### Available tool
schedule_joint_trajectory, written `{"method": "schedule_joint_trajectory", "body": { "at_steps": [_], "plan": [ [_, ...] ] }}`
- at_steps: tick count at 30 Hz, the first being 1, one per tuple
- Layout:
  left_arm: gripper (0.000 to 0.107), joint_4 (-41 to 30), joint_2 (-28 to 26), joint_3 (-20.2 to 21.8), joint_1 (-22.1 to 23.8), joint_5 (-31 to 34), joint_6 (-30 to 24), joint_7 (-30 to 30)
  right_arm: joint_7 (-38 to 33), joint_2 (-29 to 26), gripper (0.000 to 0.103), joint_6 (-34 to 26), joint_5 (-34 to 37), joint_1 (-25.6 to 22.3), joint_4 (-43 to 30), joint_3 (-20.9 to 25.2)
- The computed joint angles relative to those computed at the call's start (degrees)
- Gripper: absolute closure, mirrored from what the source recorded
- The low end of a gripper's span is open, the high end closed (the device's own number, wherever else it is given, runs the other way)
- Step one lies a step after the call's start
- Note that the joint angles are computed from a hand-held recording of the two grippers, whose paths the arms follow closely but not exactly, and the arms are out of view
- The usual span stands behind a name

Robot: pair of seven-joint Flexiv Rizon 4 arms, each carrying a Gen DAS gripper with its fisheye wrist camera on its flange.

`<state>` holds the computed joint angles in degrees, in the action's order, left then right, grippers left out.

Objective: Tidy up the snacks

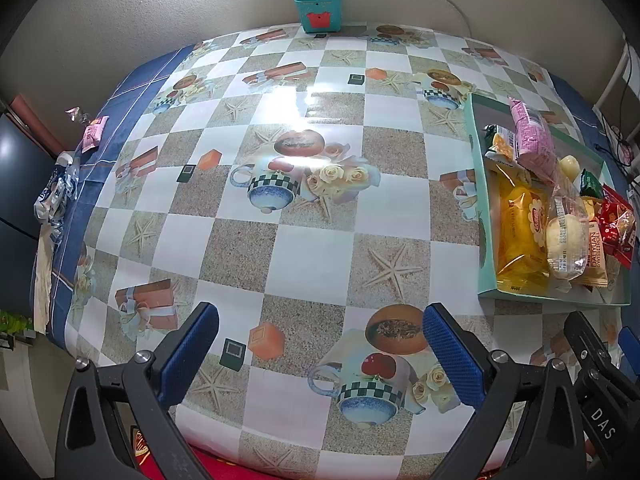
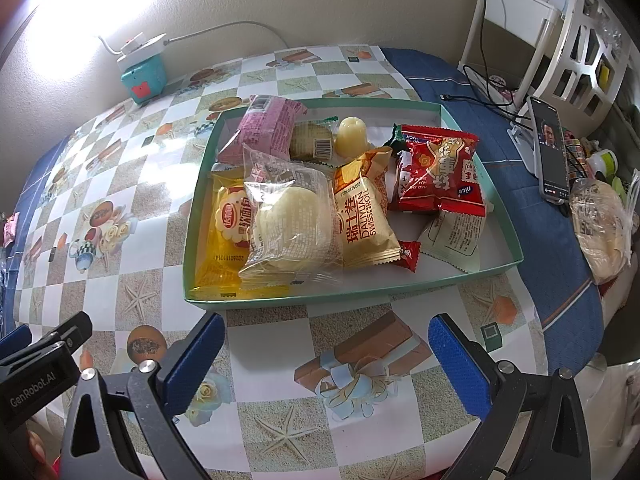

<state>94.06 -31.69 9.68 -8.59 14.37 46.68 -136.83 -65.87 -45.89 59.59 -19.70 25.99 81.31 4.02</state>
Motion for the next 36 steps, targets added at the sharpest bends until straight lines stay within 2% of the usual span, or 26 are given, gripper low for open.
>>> {"method": "schedule_joint_trajectory", "body": {
  "at_steps": [36],
  "plan": [
    [0.005, 0.0, 0.1, 0.0, -0.2, 0.2, 0.2, -0.4, -0.1, 0.0, 0.000, -0.2, 0.1, 0.0, -0.1, 0.0]
  ]
}}
